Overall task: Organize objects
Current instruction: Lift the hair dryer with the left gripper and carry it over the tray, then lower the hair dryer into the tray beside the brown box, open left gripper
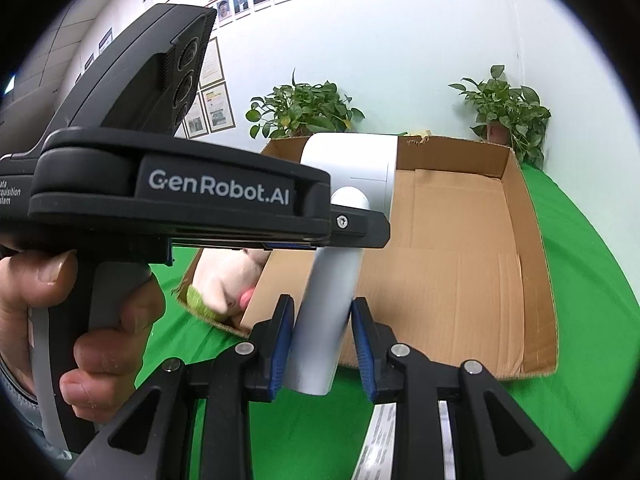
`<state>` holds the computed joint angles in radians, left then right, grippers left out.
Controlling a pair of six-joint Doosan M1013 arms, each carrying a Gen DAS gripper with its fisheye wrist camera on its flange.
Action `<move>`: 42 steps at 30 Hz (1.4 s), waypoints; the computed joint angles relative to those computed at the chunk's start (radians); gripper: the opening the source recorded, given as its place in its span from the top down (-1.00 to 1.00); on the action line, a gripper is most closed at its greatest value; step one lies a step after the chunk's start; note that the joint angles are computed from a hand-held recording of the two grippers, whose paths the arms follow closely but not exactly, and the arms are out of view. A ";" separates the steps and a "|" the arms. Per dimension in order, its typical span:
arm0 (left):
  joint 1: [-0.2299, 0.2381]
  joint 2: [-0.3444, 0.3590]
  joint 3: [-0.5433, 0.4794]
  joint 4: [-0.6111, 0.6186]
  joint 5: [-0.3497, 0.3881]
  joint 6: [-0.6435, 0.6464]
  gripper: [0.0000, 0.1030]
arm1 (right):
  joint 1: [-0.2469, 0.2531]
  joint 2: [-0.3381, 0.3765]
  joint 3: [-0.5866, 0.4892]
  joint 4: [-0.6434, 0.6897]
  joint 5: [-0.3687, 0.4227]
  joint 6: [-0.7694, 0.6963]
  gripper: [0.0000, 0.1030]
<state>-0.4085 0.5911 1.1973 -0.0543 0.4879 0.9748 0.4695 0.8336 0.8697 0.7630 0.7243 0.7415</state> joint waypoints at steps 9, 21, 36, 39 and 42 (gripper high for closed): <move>0.039 0.072 -0.080 -0.065 0.068 0.027 0.44 | 0.004 0.084 -0.150 -0.083 0.138 0.140 0.45; 0.063 0.158 -0.149 -0.050 0.146 -0.014 0.45 | 0.004 0.233 -0.384 -0.144 0.308 0.296 0.46; 0.067 0.200 -0.176 -0.040 0.184 -0.033 0.45 | 0.016 0.203 -0.291 -0.204 0.261 0.305 0.50; 0.069 0.198 -0.174 -0.057 0.188 -0.024 0.45 | 0.021 0.192 -0.263 -0.229 0.239 0.319 0.53; 0.068 0.193 -0.168 -0.049 0.192 -0.017 0.45 | 0.025 0.180 -0.232 -0.234 0.214 0.316 0.54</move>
<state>-0.3406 0.7842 1.0291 -0.1031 0.6799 0.9573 0.4948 1.0136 0.6375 0.5285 0.9387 1.0575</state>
